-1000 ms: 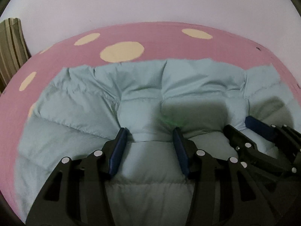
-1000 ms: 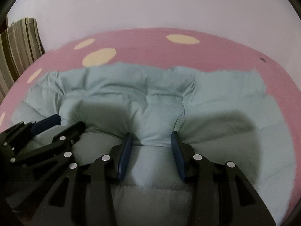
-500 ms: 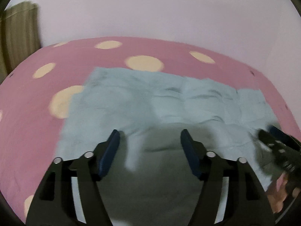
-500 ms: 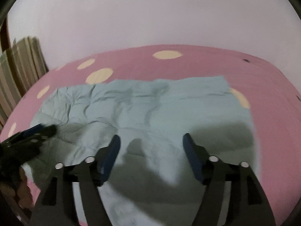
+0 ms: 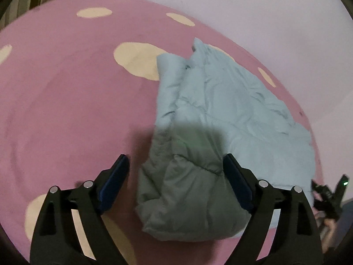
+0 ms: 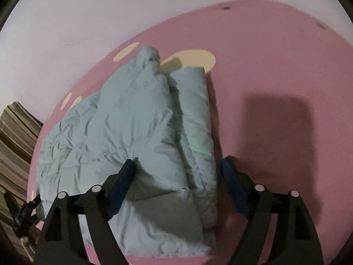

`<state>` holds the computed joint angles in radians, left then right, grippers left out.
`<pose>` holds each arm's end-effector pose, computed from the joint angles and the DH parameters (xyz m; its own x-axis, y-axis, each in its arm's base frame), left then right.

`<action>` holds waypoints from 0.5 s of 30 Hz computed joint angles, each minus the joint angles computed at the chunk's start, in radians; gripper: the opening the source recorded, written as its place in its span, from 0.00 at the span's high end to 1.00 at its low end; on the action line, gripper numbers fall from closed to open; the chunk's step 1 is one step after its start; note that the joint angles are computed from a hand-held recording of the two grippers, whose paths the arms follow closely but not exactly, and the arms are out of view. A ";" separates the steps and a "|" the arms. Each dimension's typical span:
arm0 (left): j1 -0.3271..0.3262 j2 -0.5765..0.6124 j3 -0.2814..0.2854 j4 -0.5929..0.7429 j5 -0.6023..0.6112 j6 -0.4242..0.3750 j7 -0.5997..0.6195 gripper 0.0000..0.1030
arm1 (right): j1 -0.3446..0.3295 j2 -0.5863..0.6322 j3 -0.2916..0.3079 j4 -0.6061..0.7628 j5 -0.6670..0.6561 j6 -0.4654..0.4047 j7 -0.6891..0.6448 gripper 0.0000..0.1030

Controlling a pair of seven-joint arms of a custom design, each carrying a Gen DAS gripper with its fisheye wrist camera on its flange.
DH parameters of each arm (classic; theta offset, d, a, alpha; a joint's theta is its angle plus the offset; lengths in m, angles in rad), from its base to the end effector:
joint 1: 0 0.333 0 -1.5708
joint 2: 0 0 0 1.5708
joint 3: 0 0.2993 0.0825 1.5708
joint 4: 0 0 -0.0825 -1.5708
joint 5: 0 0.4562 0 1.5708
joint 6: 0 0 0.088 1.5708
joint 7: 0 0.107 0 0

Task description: Fold large clothes

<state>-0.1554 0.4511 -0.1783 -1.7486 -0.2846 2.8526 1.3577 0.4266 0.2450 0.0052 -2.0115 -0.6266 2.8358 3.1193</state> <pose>0.7231 -0.2204 0.3350 0.0416 -0.9098 0.4129 -0.8375 -0.2571 -0.4821 0.6085 0.3137 0.3294 -0.4070 -0.8223 -0.3977 -0.6856 0.5627 -0.4618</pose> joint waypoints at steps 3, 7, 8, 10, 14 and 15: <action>-0.015 0.028 0.009 0.034 0.020 -0.002 -0.006 0.13 | 0.018 0.012 -0.014 0.010 -0.051 -0.002 0.023 0.18; -0.033 0.054 0.021 0.072 0.053 -0.018 -0.028 0.27 | 0.014 0.038 0.010 0.060 -0.019 -0.069 -0.055 0.30; -0.048 0.053 0.035 0.071 0.071 -0.019 -0.047 0.29 | 0.016 0.043 0.010 0.065 -0.017 -0.066 -0.057 0.38; -0.046 0.065 0.028 0.087 0.085 -0.025 -0.033 0.43 | 0.020 0.048 0.011 0.070 -0.008 -0.059 -0.062 0.50; -0.001 0.066 -0.026 0.082 0.026 -0.021 0.038 0.62 | 0.027 0.060 0.005 0.076 0.008 -0.025 -0.062 0.69; 0.005 0.061 -0.033 0.072 0.015 -0.011 0.053 0.69 | 0.033 0.061 0.000 0.077 0.003 -0.021 -0.054 0.74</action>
